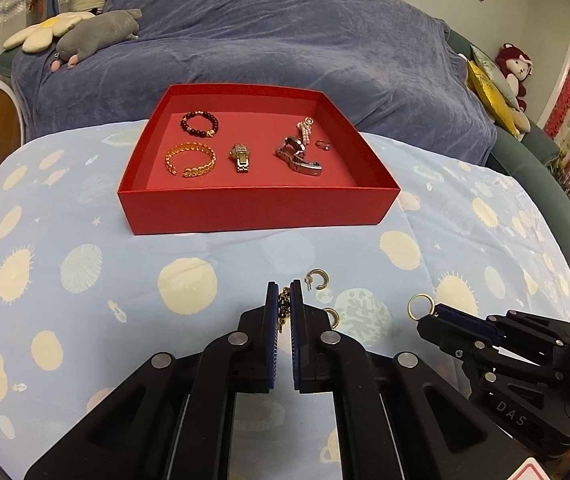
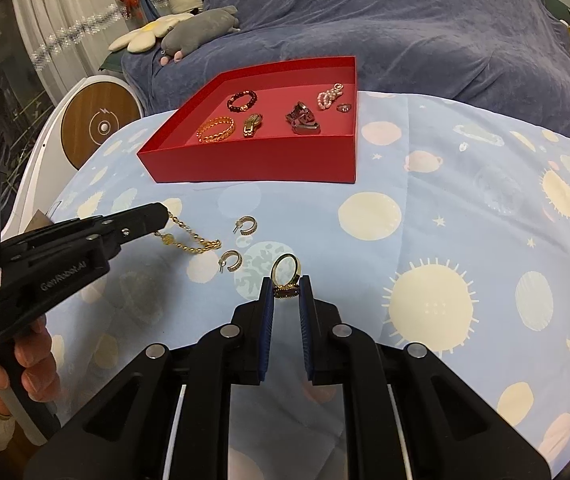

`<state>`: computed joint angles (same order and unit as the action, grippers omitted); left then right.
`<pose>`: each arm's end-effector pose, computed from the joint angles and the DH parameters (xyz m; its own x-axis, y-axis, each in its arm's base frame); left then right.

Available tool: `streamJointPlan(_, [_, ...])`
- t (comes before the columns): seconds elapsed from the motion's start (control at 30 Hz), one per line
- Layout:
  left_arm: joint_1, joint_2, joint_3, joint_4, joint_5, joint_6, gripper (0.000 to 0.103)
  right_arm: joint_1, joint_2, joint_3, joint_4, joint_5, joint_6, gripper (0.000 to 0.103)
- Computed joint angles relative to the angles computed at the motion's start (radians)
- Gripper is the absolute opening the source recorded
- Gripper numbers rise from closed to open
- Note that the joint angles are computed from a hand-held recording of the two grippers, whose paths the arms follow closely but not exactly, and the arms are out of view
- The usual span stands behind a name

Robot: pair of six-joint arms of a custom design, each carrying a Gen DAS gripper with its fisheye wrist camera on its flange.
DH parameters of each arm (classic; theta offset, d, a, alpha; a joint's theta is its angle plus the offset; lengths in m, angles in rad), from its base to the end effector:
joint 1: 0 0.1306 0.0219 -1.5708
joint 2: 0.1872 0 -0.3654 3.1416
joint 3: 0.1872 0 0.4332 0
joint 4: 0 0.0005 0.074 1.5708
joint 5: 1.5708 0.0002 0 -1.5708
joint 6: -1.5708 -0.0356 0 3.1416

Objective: Organize jewelry
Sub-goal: 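Hold the earrings in the right tool while the left tool grasps the gold chain necklace, then carry the earrings and chain into the red box and open both tools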

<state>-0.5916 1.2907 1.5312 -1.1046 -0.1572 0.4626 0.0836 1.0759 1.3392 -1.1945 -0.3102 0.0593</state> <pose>0.4008 -0.2632 0.5145 -0.7731 -0.0116 -0.6342 0.1357 0.9737 -0.1832 0.3915 0.0432 0.5049 -0.7827 -0.1222 -0.6103 -0.3080 0.9281 0.2091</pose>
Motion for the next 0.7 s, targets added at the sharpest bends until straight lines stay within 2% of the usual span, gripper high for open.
streamJointPlan(0.2, [0.007, -0.022, -0.004, 0.014, 0.008, -0.01, 0.003, 0.004, 0.002, 0.007, 0.003, 0.0, -0.002, 0.012])
streamJointPlan(0.43, [0.031, -0.024, 0.05, 0.011, 0.001, -0.019, 0.003, 0.012, 0.015, 0.041, 0.015, -0.006, -0.009, 0.012])
streamJointPlan(0.7, [0.079, 0.042, 0.173, -0.004, -0.006, -0.062, 0.003, 0.014, 0.106, 0.181, 0.036, -0.014, -0.019, 0.012])
